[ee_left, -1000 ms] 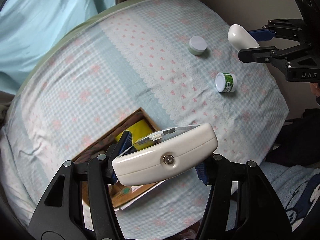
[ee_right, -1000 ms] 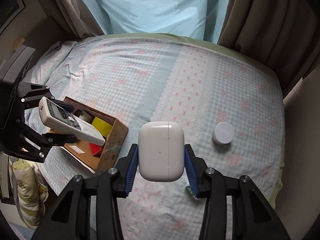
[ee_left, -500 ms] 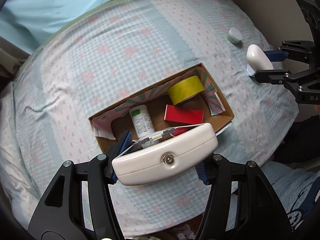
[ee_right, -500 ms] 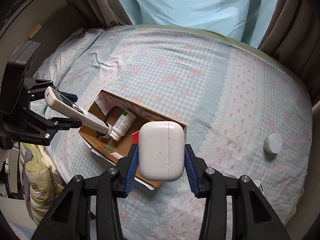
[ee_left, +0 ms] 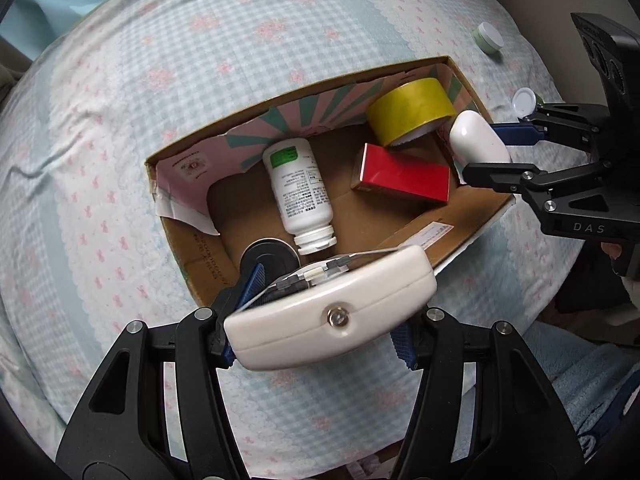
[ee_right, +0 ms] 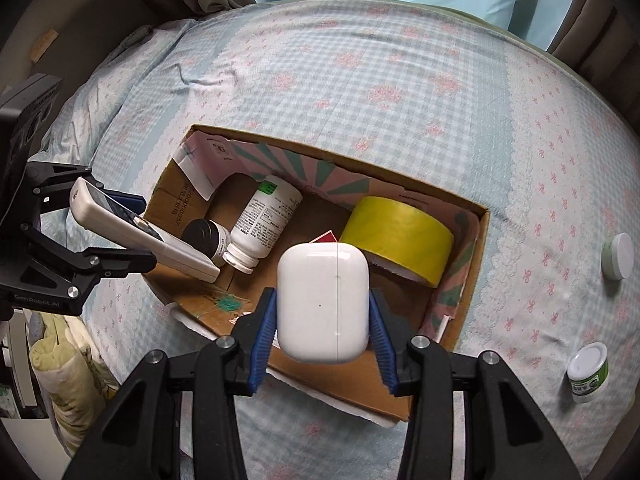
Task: Organize rigid objects
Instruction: 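Carry remote and earbud case into the cardboard box and release both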
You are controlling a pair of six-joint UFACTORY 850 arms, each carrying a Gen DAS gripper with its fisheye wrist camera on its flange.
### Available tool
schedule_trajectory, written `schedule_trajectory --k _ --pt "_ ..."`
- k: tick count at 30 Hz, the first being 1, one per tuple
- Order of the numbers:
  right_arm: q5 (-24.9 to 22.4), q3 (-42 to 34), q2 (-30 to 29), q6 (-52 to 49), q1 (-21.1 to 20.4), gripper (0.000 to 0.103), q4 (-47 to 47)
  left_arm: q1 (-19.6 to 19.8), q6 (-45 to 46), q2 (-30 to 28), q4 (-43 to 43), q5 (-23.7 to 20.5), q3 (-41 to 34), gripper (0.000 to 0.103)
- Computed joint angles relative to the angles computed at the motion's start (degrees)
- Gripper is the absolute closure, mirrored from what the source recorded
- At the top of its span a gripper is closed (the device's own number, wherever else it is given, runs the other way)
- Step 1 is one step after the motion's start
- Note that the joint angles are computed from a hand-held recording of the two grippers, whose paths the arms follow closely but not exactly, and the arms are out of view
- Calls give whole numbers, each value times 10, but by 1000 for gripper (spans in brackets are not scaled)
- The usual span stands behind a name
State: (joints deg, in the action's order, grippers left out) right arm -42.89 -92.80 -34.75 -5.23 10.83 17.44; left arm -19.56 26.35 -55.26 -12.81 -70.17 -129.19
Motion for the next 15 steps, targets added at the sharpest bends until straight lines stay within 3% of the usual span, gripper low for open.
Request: schedule_trajectory --k 11,15 --pt "20 9 -29 -39 26 62 -2 5 14 -30 -26 -2 -41 49" --pt "31 5 -36 -52 31 62 -3 8 -5 -64 -33 -32 -96 48"
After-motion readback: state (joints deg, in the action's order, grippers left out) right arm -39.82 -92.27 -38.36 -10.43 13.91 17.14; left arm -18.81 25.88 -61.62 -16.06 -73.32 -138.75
